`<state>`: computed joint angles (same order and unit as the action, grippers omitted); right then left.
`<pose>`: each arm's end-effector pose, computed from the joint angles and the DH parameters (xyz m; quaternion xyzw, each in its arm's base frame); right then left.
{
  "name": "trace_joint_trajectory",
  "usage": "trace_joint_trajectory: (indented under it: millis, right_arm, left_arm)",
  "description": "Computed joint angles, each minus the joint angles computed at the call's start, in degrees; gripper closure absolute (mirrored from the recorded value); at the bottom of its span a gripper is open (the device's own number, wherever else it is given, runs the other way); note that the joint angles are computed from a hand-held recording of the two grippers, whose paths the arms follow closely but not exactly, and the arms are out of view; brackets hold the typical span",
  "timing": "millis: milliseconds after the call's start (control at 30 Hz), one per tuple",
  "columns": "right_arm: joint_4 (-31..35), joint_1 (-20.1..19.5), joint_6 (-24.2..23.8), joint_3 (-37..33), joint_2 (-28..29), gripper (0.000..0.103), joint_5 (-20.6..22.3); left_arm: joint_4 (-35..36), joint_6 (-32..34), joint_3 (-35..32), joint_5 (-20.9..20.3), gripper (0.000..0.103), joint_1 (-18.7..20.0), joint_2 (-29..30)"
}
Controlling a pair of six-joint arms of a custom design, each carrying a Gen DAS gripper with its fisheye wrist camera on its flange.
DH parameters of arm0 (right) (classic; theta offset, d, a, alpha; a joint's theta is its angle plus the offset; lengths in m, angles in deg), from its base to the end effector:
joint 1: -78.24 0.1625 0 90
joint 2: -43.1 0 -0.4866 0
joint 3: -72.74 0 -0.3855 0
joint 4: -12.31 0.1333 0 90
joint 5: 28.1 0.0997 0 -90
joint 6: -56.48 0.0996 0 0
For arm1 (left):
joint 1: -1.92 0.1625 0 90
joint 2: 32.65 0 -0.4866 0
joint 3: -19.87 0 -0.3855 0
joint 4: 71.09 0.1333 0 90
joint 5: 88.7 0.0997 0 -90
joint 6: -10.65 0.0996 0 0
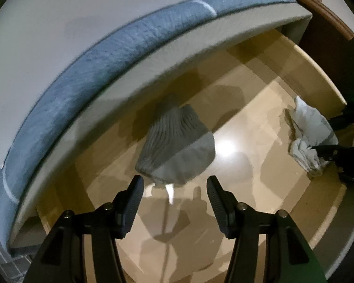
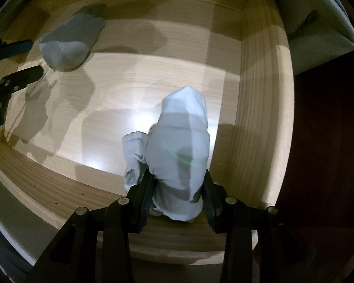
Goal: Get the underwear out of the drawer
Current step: 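Lower the left tool onto the grey sock and grasp it while the right holds the pale sock, then lift the grey sock with the left tool out of the drawer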
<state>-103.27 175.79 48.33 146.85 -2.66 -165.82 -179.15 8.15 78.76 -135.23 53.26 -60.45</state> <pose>0.1609 -0.7605 0.2563 0.1346 -0.9044 -0.0242 0.4043 -0.3680 -0.7831 0.0975 0.3264 0.8643 -0.0307 0.3815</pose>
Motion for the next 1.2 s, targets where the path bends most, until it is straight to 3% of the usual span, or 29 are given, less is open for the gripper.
trace_joint_trajectory:
  millis: [333,400,633,700,933,1200]
  right_arm:
    - [-1.2,0.1,-0.7,1.1,-0.7,0.064,0.0]
    - [-1.4,0.2,-0.8,1.4,-0.9,0.064,0.0]
    - [-1.9,0.2,-1.0,1.9,-1.2,0.064,0.0]
    - [-2.1,0.2,-1.0,2.1,-1.3,0.064,0.0]
    - [-2.6,0.4,-1.2,2.7,-1.8,0.063,-0.1]
    - [-2.6,0.4,-1.2,2.8,-1.8,0.063,-0.1]
  left_arm:
    - [0.2,2.2,-3.4,2.5,0.047,0.7,3.0]
    - [0.9,1.8,-4.2,1.9,0.064,0.9,3.3]
    - [6.9,-3.0,-6.3,0.4,0.086,1.7,3.4]
    - [8.4,-4.7,-6.9,0.3,0.098,1.8,3.5]
    - [11.1,-7.5,-7.3,-1.0,0.098,1.9,3.0]
    - [15.7,-14.4,-2.7,-4.3,0.098,1.1,-0.6]
